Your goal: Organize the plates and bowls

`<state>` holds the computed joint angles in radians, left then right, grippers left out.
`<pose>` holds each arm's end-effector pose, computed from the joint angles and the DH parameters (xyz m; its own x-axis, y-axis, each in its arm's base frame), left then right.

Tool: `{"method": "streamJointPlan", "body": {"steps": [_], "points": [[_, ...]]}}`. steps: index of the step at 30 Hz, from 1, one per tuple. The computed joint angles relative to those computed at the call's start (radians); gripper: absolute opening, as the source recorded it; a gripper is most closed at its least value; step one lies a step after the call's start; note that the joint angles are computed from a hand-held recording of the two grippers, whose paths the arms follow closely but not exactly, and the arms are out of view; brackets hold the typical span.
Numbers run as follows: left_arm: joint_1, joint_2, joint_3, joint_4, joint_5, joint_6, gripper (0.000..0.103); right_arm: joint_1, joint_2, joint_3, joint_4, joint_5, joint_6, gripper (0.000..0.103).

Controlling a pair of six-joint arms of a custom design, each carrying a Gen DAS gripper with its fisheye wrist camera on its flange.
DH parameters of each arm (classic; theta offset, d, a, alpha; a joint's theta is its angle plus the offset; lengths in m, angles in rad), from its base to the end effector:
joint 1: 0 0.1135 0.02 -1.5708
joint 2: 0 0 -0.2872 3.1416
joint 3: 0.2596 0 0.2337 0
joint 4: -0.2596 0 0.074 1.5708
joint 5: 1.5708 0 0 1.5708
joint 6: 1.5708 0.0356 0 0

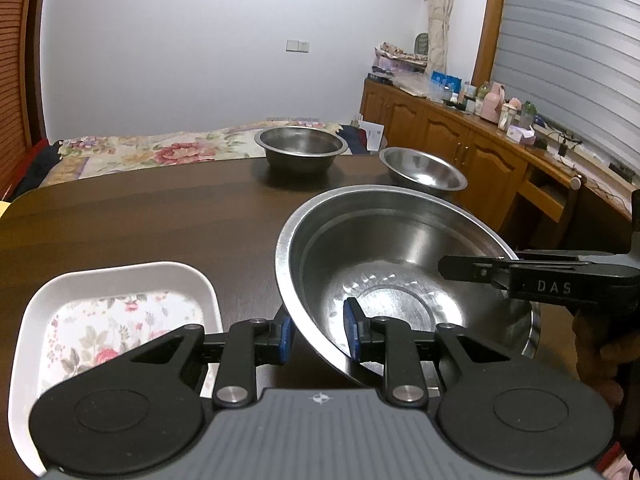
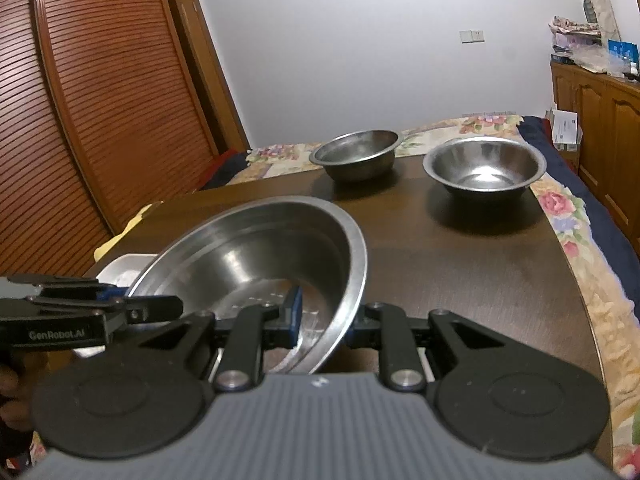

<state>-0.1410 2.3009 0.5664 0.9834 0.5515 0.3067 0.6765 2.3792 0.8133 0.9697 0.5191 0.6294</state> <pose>0.3045 -0.0621 0.0237 -0.4935 0.3298 -0.8048 0.6796 0.7237 -0.1202 0.3039 0.2214 0.0274 -0.4855 0.2657 -0.8329 0.0771 0.9620 0.2619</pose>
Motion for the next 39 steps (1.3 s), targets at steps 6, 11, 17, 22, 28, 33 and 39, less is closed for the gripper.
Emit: {"method": "streamJointPlan", "body": {"steps": [6,11,17,22,28,33,39], "points": [[0.007,0.016,0.005,0.004,-0.005,0.003,0.028,0.011,0.012,0.005,-0.004,0.005,0.008,0.023],[0.009,0.028,0.012,-0.004,-0.004,0.005,0.028,0.016,0.015,0.014,-0.022,0.007,0.012,0.023],[0.004,0.034,0.016,0.001,-0.004,0.001,0.028,0.018,0.014,0.022,-0.042,0.006,0.021,0.023],[0.004,0.043,0.014,0.017,0.002,0.0,0.028,0.015,0.017,0.024,-0.045,0.0,0.02,0.023],[0.002,0.045,0.019,0.017,0.0,-0.005,0.03,0.013,0.021,0.025,-0.041,0.003,0.018,0.023],[0.014,0.043,0.019,0.023,0.009,-0.01,0.04,0.012,0.017,0.023,-0.046,0.016,0.021,0.032],[0.039,0.025,0.017,0.019,0.029,-0.012,0.046,0.009,-0.005,-0.009,-0.022,0.04,0.021,0.042]]}}
